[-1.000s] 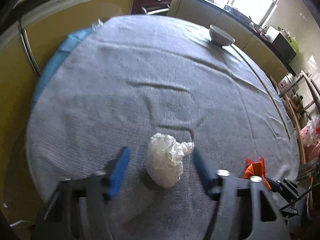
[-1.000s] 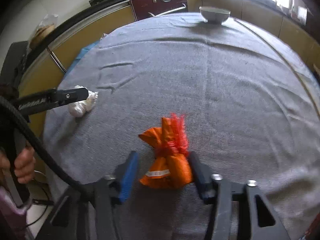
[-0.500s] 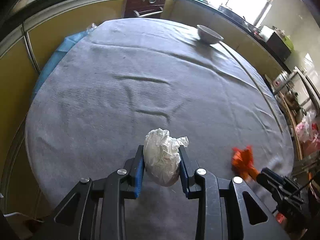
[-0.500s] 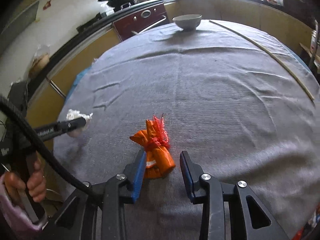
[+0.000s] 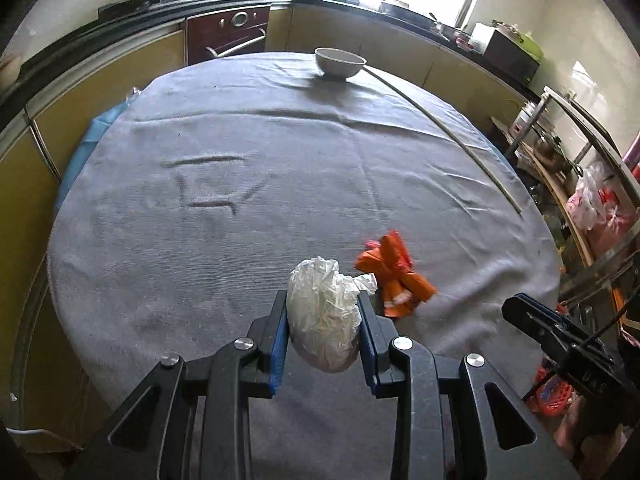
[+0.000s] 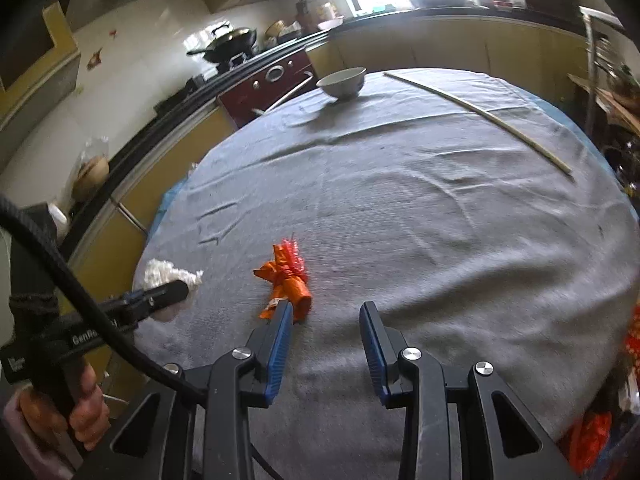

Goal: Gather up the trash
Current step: 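Hold the tissue in the left tool while the right tool positions around the orange mesh bag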

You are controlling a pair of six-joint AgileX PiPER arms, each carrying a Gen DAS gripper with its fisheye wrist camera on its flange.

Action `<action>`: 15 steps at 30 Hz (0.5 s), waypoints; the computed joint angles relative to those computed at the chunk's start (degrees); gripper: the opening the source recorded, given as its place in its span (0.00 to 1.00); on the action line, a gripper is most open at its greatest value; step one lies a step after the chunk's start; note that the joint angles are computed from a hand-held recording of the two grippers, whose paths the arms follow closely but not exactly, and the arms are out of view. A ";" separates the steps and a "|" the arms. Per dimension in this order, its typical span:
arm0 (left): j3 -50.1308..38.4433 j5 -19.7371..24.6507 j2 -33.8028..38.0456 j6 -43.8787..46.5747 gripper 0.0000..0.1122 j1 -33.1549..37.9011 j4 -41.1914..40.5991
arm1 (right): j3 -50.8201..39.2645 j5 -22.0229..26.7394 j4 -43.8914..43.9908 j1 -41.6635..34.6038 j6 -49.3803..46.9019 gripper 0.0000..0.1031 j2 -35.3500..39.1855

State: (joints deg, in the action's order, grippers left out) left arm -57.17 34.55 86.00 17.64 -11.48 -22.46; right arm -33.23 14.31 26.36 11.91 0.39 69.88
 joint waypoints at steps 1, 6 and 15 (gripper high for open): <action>0.37 0.00 -0.91 -0.69 0.29 0.18 0.47 | 0.77 0.57 3.31 -1.15 -3.30 0.37 -1.17; 1.76 -0.76 -3.94 -3.30 0.29 1.85 3.77 | 3.41 5.91 21.17 -7.83 -20.89 0.37 -4.80; 2.20 -1.65 -0.60 -0.52 0.29 6.77 2.16 | 1.32 6.53 30.33 -5.73 -28.76 0.67 2.74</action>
